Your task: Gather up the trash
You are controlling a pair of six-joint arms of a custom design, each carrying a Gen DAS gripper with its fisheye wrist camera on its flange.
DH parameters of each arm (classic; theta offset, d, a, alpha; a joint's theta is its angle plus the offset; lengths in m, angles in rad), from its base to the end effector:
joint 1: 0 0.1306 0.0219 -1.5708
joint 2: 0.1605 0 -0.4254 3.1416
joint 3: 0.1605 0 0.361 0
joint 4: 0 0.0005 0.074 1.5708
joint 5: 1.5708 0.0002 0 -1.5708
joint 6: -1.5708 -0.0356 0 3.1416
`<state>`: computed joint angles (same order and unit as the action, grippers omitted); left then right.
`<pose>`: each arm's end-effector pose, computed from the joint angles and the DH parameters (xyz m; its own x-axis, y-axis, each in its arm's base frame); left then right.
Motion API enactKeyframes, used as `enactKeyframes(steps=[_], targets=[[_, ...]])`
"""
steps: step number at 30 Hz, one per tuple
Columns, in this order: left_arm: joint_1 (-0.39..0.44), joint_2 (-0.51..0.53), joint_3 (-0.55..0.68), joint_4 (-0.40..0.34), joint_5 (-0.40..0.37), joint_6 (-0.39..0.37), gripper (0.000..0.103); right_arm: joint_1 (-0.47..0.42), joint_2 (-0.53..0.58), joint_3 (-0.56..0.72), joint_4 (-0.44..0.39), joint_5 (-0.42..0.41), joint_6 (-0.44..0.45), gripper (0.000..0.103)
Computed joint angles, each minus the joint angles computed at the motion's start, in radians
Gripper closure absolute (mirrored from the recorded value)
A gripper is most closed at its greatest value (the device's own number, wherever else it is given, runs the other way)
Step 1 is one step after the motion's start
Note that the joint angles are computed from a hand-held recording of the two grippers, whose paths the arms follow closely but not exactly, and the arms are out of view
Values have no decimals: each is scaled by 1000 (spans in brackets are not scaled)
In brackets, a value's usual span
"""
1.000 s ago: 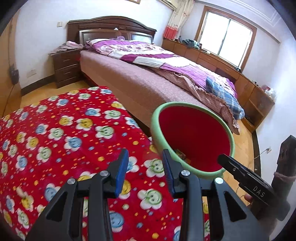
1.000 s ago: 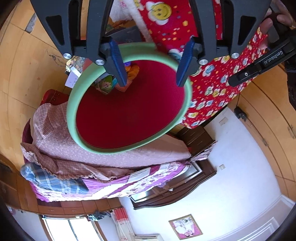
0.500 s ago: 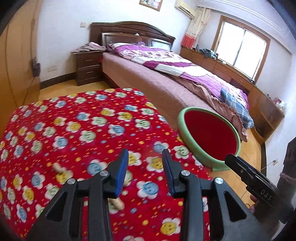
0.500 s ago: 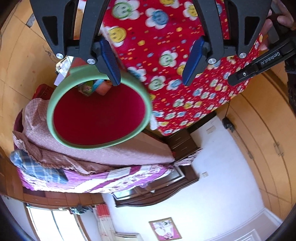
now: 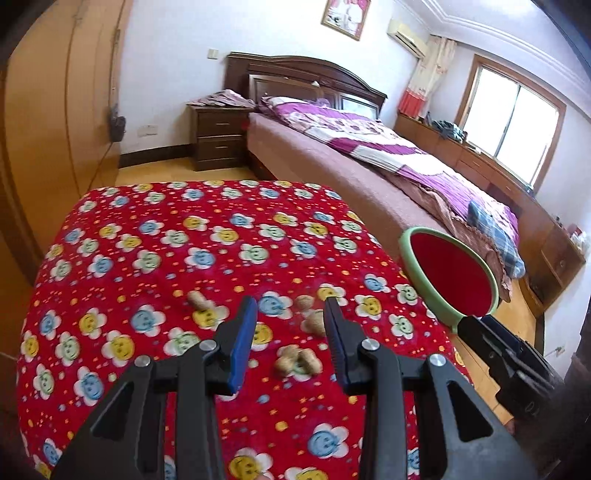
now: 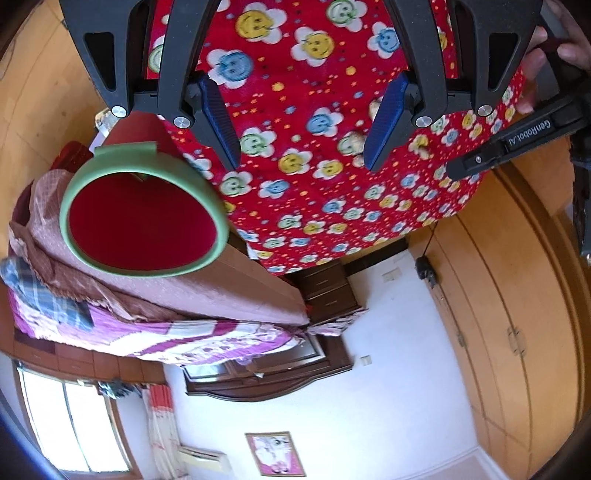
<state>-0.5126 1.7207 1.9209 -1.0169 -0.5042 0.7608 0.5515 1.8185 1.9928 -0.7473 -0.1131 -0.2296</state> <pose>0.5114 -0.2687 0.5307 -0.5574 -0.3790 -0.7387 -0.3357 0.9166 -0.2170 0.5416 0.3373 0.5242 -0.5865 -0.0953 -0.8043 -0.4805 0.8404 0.2508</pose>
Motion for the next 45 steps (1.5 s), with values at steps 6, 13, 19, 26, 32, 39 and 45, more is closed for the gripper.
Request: enactKeyframes(steps=[6,13,19,26,32,39,45], targets=[[-10,-47,-78,10,-61,37,66,35,-33,-71,70,51,36,33],[-24,-78,-160,18,-128,93,66,62,-69,-156,157,107,73,33],[-26,-79,-194,15,-153,133,66,63,-77,-194,182,107,58,33],[-38,-60,-183,-20,-206,150,66,57,-65,-195,160,98,41,33],[-47,-49,-170,-36,-234,146,66,53,-67,-205,158,91,31,33],[-51,-41,-160,-47,-244,149,66,51,-66,-204,151,84,23,33],[-54,-39,-158,-49,-252,149,66,50,-65,-203,150,83,23,33]])
